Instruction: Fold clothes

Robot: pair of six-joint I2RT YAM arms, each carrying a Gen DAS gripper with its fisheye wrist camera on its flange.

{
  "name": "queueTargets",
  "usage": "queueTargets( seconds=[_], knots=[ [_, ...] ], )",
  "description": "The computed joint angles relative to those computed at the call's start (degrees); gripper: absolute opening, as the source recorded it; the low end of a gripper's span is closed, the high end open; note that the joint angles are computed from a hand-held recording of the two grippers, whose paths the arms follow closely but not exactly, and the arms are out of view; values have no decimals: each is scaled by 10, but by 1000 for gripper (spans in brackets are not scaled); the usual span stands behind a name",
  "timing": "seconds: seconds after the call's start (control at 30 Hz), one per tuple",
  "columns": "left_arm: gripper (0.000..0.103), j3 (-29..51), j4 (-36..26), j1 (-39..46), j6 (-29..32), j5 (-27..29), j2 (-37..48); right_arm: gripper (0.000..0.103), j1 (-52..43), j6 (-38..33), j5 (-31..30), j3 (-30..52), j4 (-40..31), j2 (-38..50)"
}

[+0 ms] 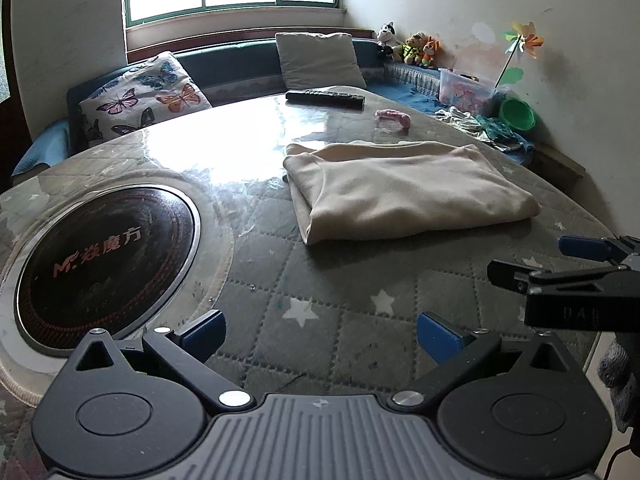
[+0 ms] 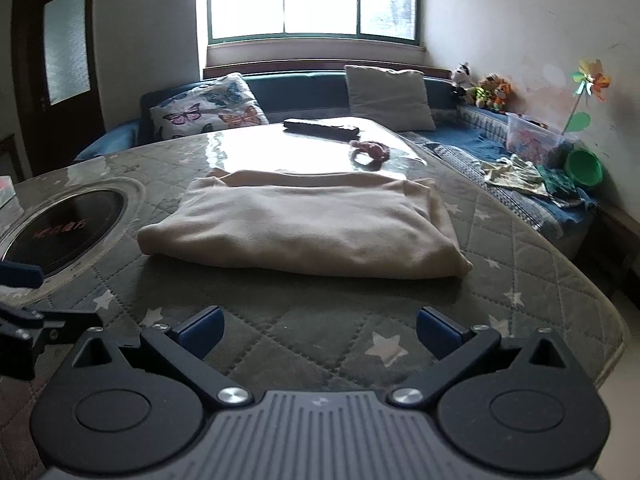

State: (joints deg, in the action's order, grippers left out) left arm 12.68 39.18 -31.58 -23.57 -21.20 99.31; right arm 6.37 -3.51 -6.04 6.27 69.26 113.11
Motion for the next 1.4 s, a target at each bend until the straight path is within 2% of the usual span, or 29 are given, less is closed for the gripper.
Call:
queueTargets(
  seconds=[0.63, 1.4],
  knots=[
    [103, -1, -44, -52, -37, -39, -16, 103, 8, 31, 26, -26, 9, -9],
    [103, -4, -53, -88, -55, -61, -15, 103, 1, 33, 26, -40, 21, -13]
  ],
)
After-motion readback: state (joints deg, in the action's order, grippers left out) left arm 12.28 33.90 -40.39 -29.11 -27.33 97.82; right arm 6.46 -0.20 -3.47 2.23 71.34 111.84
